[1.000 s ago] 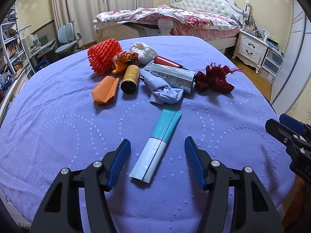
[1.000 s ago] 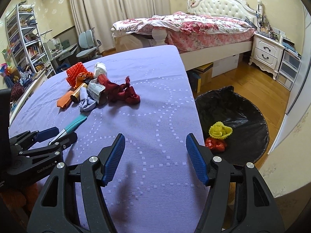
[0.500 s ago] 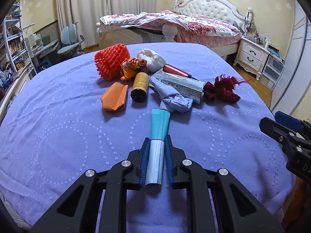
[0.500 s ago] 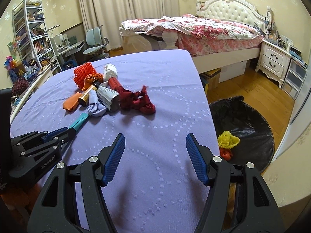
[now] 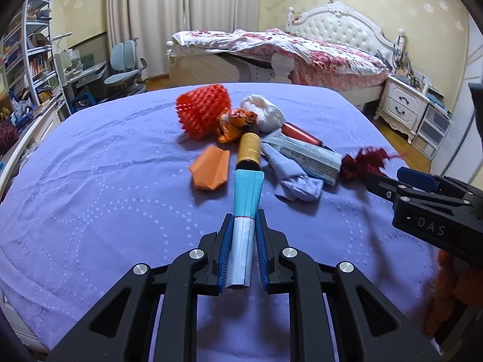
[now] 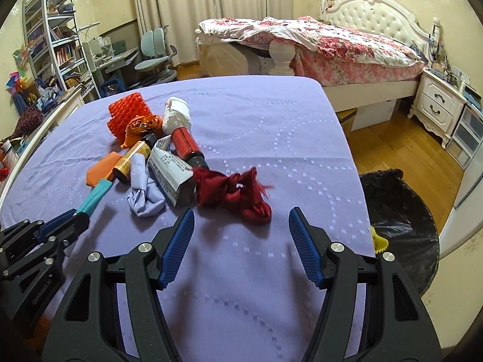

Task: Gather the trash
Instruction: 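Grasp the dark red ribbon with the right gripper while the left gripper holds the tube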

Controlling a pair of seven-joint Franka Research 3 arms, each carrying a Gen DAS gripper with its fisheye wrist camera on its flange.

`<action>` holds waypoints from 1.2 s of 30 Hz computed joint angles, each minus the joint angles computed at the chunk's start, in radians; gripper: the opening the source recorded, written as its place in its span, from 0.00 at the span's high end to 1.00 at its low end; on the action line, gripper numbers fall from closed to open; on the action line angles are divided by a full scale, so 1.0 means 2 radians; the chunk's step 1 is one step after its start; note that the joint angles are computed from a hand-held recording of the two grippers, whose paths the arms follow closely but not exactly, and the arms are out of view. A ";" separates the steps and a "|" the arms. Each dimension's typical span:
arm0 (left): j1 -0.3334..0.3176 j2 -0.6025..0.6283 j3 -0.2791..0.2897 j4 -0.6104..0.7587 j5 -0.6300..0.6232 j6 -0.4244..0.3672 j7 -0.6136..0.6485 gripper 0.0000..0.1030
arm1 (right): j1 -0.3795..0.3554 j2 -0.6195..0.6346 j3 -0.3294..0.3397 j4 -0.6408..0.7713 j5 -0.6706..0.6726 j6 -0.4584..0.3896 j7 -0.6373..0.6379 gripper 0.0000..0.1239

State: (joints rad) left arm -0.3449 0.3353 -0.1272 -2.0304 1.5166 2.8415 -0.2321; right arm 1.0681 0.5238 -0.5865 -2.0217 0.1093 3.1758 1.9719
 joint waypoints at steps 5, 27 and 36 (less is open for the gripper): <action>0.006 0.000 0.004 0.004 0.004 0.000 -0.014 0.83 | -0.033 0.016 0.026 0.039 -0.012 -0.028 -0.001 0.49; 0.009 -0.002 0.005 0.012 0.029 0.008 -0.051 0.83 | -0.043 -0.015 0.037 -0.001 -0.061 0.001 0.050 0.78; 0.007 -0.004 -0.008 0.022 0.060 0.003 -0.069 0.83 | 0.051 -0.037 -0.055 -0.055 -0.001 0.038 0.026 0.78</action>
